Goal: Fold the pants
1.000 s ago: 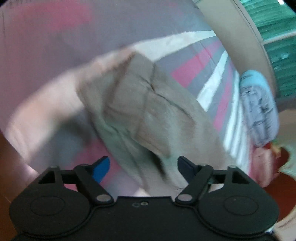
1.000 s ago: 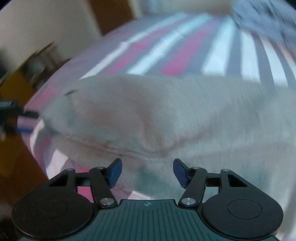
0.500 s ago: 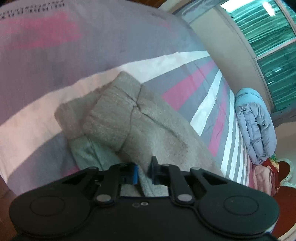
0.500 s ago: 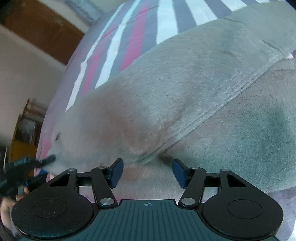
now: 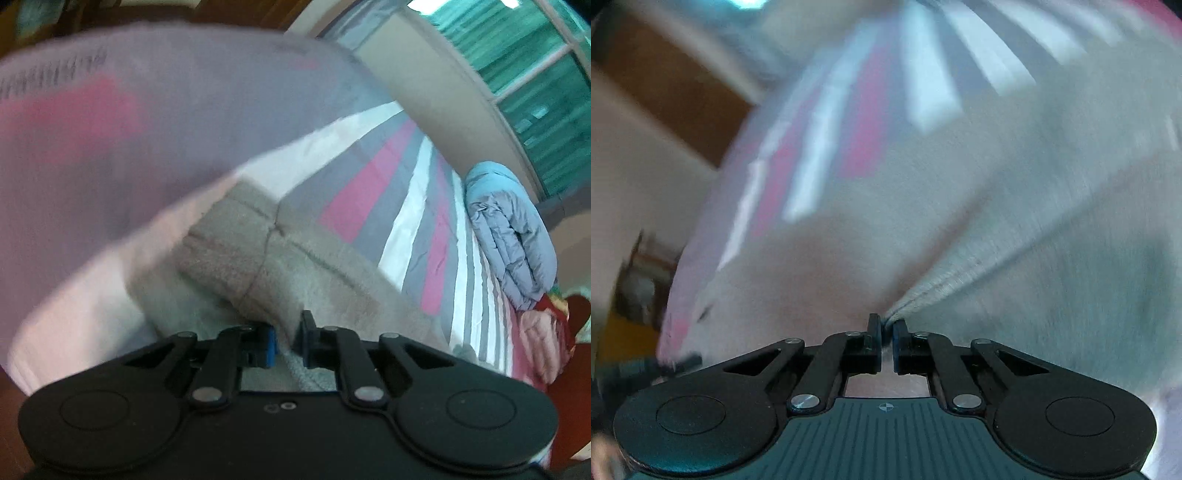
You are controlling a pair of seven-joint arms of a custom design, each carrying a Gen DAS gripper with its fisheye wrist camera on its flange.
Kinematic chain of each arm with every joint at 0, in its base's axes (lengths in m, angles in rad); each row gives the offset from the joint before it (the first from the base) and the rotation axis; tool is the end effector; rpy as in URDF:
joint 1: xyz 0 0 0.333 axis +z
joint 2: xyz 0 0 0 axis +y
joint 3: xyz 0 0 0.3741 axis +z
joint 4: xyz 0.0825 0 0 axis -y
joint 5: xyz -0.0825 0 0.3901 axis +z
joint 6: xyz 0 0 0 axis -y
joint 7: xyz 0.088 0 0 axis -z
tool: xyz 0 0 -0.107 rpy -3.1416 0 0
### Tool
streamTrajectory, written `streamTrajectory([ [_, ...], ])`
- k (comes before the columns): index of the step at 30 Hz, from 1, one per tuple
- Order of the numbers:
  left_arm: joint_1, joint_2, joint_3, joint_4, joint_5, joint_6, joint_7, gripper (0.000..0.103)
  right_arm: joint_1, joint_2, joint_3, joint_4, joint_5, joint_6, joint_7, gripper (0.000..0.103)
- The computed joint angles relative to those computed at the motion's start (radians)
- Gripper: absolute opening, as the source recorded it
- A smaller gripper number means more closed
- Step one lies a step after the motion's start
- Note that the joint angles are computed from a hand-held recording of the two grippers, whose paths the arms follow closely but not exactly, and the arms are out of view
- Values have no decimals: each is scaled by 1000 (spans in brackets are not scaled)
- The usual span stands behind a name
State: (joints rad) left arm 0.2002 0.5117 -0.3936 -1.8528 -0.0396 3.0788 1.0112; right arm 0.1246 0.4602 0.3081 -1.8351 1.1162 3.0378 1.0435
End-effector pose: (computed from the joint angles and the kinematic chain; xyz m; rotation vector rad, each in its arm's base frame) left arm 0.7167 -0.0905 0.3975 -2.4260 1.3980 -1.1134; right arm 0.6691 0.2015 0.3866 -1.4491 1.7772 -0.0355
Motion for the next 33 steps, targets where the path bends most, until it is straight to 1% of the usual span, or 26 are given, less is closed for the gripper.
streamTrajectory([
  [1, 20, -6, -16, -8, 1, 6, 16, 3, -43, -14, 57, -5, 70, 8, -79, 5],
  [2, 43, -8, -36, -15, -2, 2, 31, 3, -68, -28, 94, -9, 144, 6, -153, 5],
  [3, 46, -10, -33, -20, 0, -10, 36, 3, -75, -44, 112, -20, 197, 12, -216, 5],
  [5, 38, 2, -18, -19, 4, -64, 53, 3, -60, -58, 114, -40, 247, 25, -290, 5],
  [6, 32, 15, -13, -10, -1, -107, 60, 7, -25, -55, 86, -57, 203, 30, -261, 5],
  [7, 37, 29, -22, -8, -19, -124, 76, 11, 22, -43, 36, -65, 140, 32, -201, 5],
  [8, 42, 34, -31, -19, -37, -105, 91, 11, 98, -22, -35, -68, 34, 34, -75, 5],
  [9, 49, 31, -40, -31, -54, -83, 101, 13, 138, -7, -86, -74, -42, 16, 23, 5],
  [10, 72, 29, -67, -41, -77, -69, 115, 18, 150, 3, -102, -76, -73, 8, 70, 6],
  [12, 142, 25, -141, -52, -129, -70, 149, 22, 136, 6, -74, -88, -93, 50, 77, 6],
  [14, 175, -4, -168, -82, -175, -47, 174, 26, 124, -8, -53, -105, -129, 84, 73, 6],
  [15, 157, -31, -140, -99, -164, -37, 156, 34, 101, -7, -29, -105, -129, 89, 70, 7],
  [16, 114, -59, -85, -114, -150, -29, 131, 38, 76, -8, -10, -103, -134, 72, 72, 9],
  [17, 78, -84, -41, -128, -129, -18, 104, 38, 67, -9, -2, -103, -144, 66, 82, 13],
  [18, 70, -101, -31, -143, -130, -6, 105, 38, 44, -12, 20, -107, -138, 63, 77, 16],
  [19, 82, -114, -44, -155, -135, 2, 109, 38, 36, -13, 22, -103, -142, 50, 87, 24],
  [20, 99, -123, -68, -165, -145, 9, 114, 38, 5, -23, 41, -110, -124, 39, 72, 39],
  [21, 116, -124, -95, -167, -153, 11, 125, 38, -14, -25, 61, -114, -98, 46, 52, 46],
  [22, 123, -123, -115, -163, -156, 3, 136, 38, -30, -29, 80, -119, -71, 61, 25, 50],
  [24, 110, -112, -133, -139, -151, -21, 159, 38, -23, -41, 64, -131, -67, 60, 26, 50],
  [25, 117, -97, -165, -126, -159, -26, 188, 38, -3, -36, 40, -124, -79, 54, 54, 50],
  [27, 111, -55, -212, -81, -169, -53, 236, 38, -22, -52, 47, -140, -47, 55, 46, 50],
  [29, 73, -11, -224, -37, -174, -76, 261, 38, -31, -67, 35, -157, -23, 56, 41, 50],
  [31, 24, 32, -213, 5, -173, -92, 271, 38, -48, -77, 24, -170, 15, 51, 38, 50],
  [32, -12, 51, -191, 23, -165, -100, 267, 38, -56, -82, 17, -175, 36, 42, 35, 50],
  [33, -55, 61, -154, 35, -148, -109, 254, 38, -59, -86, 4, -179, 52, 34, 38, 50],
])
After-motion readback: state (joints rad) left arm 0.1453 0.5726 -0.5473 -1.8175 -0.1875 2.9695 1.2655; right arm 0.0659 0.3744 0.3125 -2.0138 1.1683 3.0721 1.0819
